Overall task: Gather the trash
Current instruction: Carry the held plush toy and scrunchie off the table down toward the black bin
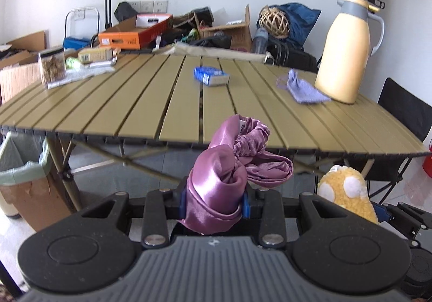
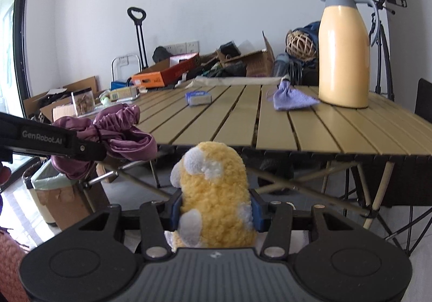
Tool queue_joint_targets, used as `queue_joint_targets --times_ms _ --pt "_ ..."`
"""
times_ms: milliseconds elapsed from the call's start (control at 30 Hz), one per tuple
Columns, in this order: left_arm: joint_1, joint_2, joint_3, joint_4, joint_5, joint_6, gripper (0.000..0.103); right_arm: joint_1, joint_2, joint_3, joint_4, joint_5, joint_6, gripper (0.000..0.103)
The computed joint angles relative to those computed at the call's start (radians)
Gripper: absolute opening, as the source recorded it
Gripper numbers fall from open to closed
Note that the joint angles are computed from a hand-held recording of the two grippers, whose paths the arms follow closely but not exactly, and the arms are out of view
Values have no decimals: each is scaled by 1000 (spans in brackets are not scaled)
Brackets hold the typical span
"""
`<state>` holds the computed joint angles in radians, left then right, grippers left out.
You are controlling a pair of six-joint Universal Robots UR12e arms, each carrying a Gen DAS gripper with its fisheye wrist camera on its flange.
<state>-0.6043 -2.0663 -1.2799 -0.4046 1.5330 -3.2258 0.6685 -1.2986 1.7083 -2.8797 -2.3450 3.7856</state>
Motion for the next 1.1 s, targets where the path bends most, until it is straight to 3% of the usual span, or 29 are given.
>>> queue_joint_targets --times_ms 500,1100 --pt "10 3 -65 -63 7 -1 36 -6 -10 3 196 125 128 47" --pt "20 -11 -106 -126 31 40 36 -21 9 -21 373 228 162 47"
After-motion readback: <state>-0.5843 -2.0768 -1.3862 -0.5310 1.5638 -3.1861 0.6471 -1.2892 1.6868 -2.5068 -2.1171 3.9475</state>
